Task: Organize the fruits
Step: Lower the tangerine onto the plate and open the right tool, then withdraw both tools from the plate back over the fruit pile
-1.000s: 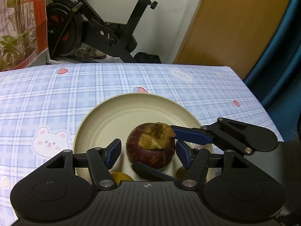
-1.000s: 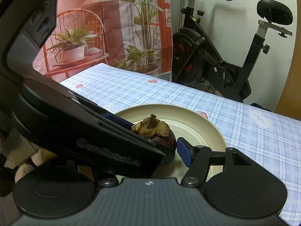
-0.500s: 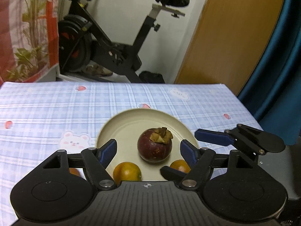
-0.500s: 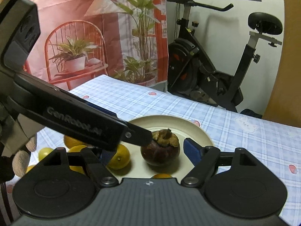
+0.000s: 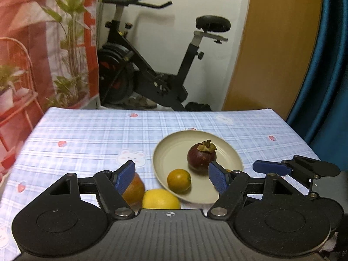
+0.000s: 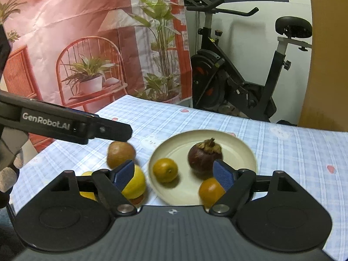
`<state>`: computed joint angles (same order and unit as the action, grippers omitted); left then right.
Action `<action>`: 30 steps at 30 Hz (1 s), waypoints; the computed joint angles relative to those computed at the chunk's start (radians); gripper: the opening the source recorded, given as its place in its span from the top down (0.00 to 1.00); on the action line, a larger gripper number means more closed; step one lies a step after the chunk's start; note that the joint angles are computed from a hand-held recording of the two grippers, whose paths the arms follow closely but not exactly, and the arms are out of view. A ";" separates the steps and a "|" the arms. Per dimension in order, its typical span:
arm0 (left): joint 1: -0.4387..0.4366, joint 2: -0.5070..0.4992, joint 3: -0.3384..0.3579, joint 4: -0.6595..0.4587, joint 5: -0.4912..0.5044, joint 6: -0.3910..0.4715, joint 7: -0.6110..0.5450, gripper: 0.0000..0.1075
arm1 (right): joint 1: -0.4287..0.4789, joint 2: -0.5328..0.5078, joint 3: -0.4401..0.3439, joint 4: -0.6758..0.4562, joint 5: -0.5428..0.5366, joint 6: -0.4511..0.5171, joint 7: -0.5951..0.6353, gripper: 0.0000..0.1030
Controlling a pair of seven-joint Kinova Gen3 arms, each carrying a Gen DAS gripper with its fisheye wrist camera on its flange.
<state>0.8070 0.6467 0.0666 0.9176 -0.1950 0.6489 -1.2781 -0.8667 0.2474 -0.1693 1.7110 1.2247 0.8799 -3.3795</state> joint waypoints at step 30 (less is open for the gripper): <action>0.238 -0.214 -0.242 0.529 -0.420 -0.353 0.508 0.29 | -0.240 0.092 -0.044 -0.002 0.046 0.344 -0.254 0.08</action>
<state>1.0454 0.4331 -0.1750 1.4464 -0.6147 0.2955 -0.7703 -1.1065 0.3390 -0.2128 1.7085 1.2711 1.2239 -3.6339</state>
